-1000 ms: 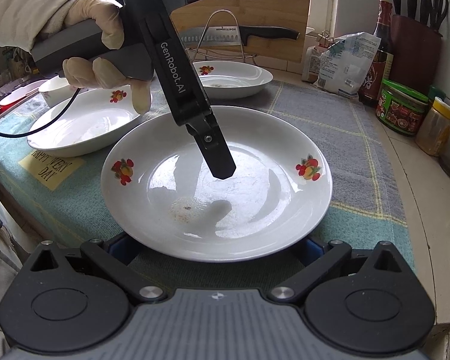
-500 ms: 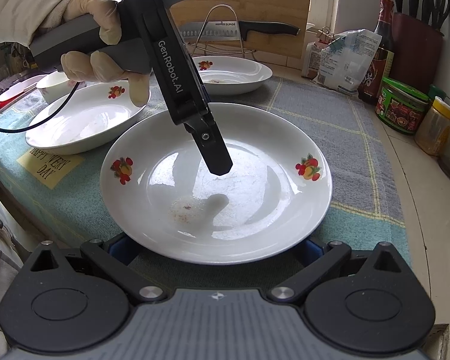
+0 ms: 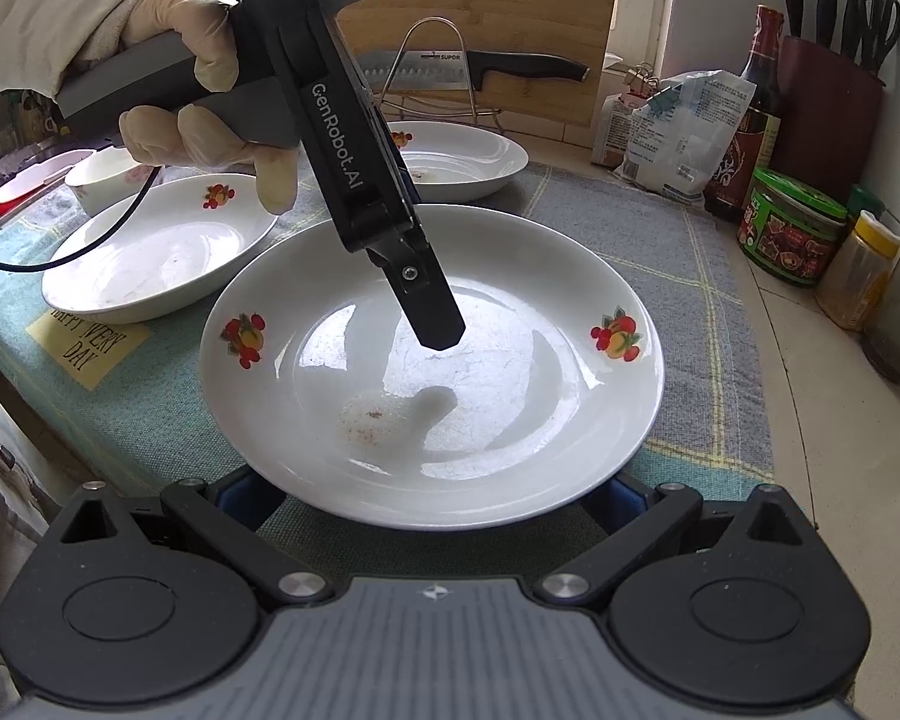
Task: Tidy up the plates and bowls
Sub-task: 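Carry the held plate with the left tool toward the jars by the wall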
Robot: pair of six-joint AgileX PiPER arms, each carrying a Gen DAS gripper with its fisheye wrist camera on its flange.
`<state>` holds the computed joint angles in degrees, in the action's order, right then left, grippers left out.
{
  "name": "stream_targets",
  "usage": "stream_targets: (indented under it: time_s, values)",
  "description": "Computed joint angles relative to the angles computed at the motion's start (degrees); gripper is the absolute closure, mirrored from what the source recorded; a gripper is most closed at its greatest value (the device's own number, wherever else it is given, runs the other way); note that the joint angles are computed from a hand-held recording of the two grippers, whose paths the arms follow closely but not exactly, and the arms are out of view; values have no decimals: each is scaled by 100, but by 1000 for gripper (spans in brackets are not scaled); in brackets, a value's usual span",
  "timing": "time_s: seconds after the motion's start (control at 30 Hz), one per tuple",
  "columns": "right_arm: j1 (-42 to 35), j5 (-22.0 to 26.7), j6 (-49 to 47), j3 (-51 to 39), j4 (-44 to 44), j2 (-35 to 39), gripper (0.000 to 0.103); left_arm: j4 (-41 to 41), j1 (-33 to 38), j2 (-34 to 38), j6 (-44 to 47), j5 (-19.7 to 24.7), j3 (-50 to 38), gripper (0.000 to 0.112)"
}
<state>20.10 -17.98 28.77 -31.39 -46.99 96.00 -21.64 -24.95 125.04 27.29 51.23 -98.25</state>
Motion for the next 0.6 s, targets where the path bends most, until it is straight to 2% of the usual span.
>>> stream_targets:
  time_s: [0.37,0.6]
  values:
    - [-395,116,1115,-575,-1352,188,0,1,56,656,-117,486,-1362,22]
    - [-654,164,1866,-1093,-2235,437,0,30,142,1426,-230,1027,-2845,22]
